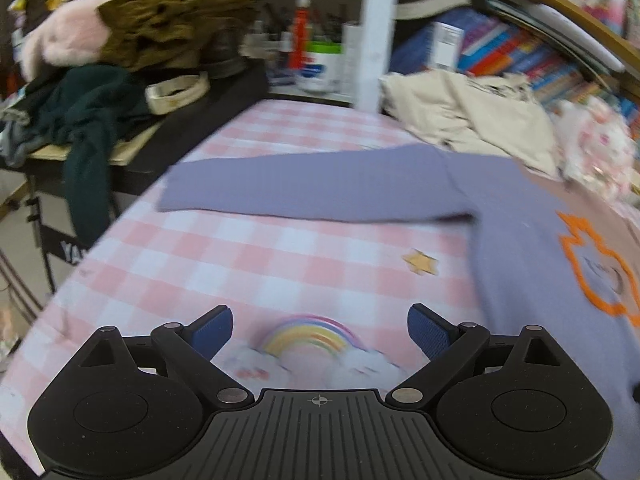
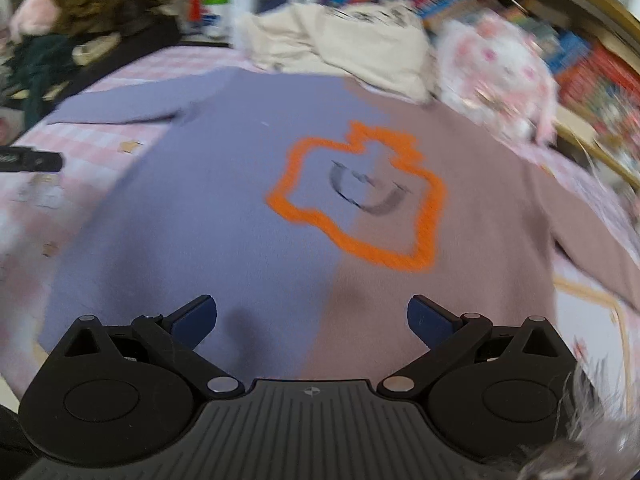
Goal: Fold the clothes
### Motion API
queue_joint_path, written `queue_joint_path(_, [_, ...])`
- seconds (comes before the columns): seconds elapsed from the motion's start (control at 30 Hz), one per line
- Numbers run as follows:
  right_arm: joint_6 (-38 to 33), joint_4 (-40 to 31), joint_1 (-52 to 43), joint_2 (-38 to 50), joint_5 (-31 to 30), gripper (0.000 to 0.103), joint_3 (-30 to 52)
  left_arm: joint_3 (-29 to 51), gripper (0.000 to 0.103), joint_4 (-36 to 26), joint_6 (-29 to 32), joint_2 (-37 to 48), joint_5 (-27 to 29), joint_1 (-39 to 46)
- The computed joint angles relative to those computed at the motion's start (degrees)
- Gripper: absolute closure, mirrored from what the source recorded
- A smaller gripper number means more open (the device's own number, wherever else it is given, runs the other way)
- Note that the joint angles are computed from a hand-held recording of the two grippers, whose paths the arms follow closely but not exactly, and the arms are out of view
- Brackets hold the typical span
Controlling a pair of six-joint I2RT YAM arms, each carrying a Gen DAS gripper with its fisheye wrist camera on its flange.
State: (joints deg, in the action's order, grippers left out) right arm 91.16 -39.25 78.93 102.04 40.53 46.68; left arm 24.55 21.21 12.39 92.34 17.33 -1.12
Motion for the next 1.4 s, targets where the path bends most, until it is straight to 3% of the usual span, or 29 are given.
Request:
queue_joint_path(0.17, [-12.0,8.63,-5.21,-0.96,0.93,0.0,0.03,5.11,0.007,0.93,-1.68,5.65,-0.56,3.23])
queue_joint_path(0.3, [-15.92,11.13,-7.05,-0.57,-0.56,0.0,0.35,10.15,0.007,1.1,-4.43,10.33,-1.2,5.18])
queue_joint_path(0.67, [-15.03,10.02,-7.24,-0.07,-2.58,0.0,-0.28,22.58,0.007,-0.09,-10.91,19.98,-3.71,5.82])
queue_joint_path(1.4, [-14.88,11.31,-8.65,-0.84,-4.34,0.0,-1.95,29.2,0.009,-3.0,-10.55,24.96,-5.87,5.08])
